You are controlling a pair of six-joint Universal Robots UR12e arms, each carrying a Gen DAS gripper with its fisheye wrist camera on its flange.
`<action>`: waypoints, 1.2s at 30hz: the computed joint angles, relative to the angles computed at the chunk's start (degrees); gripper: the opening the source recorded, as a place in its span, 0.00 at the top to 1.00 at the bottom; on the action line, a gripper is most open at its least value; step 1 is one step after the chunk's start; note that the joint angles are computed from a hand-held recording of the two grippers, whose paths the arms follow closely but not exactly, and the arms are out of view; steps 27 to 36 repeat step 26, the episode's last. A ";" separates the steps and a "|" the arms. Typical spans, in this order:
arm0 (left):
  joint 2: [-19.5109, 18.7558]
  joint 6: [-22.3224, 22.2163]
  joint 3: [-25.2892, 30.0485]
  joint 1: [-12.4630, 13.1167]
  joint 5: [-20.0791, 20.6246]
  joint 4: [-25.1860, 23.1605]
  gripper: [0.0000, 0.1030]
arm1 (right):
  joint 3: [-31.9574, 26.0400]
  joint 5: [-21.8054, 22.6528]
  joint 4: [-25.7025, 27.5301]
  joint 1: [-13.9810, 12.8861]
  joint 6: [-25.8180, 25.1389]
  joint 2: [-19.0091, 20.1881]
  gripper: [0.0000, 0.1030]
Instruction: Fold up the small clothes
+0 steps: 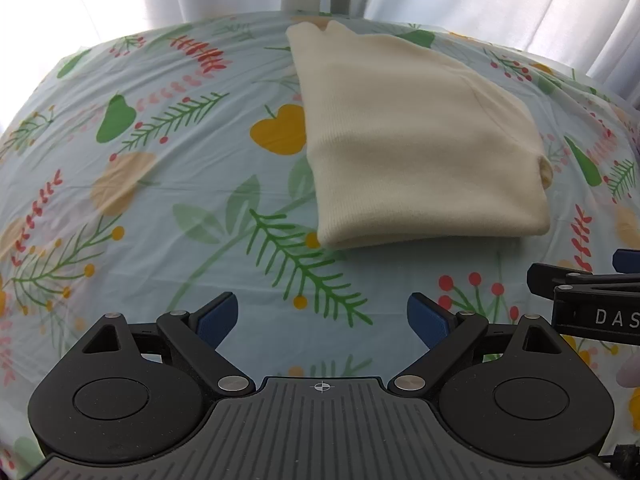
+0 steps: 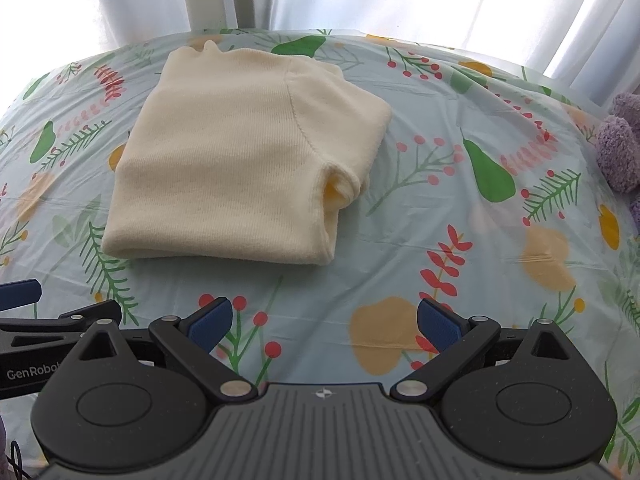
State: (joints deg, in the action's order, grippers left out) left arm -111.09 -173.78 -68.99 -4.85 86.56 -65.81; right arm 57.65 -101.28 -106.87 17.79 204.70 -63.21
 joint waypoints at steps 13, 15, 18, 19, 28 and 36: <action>0.50 -0.02 -1.54 -0.11 0.51 3.30 0.08 | 0.07 -0.56 -0.25 0.26 -1.13 0.03 0.04; 0.45 0.42 -1.60 -0.33 1.66 3.52 0.08 | -0.03 -0.69 -0.08 0.28 -1.06 0.11 0.04; 0.37 0.68 -1.42 -0.26 1.54 3.15 0.08 | -0.08 -0.94 -0.05 0.31 -1.18 0.14 0.04; 0.34 0.80 -1.32 -0.23 1.29 2.88 0.08 | -0.16 -1.11 0.00 0.35 -1.14 0.20 0.04; -0.01 1.14 -0.80 -0.26 1.50 1.79 0.08 | -0.28 -0.87 0.00 0.28 -1.68 0.31 0.04; -0.01 1.14 -0.80 -0.26 1.50 1.79 0.08 | -0.28 -0.87 0.00 0.28 -1.68 0.31 0.04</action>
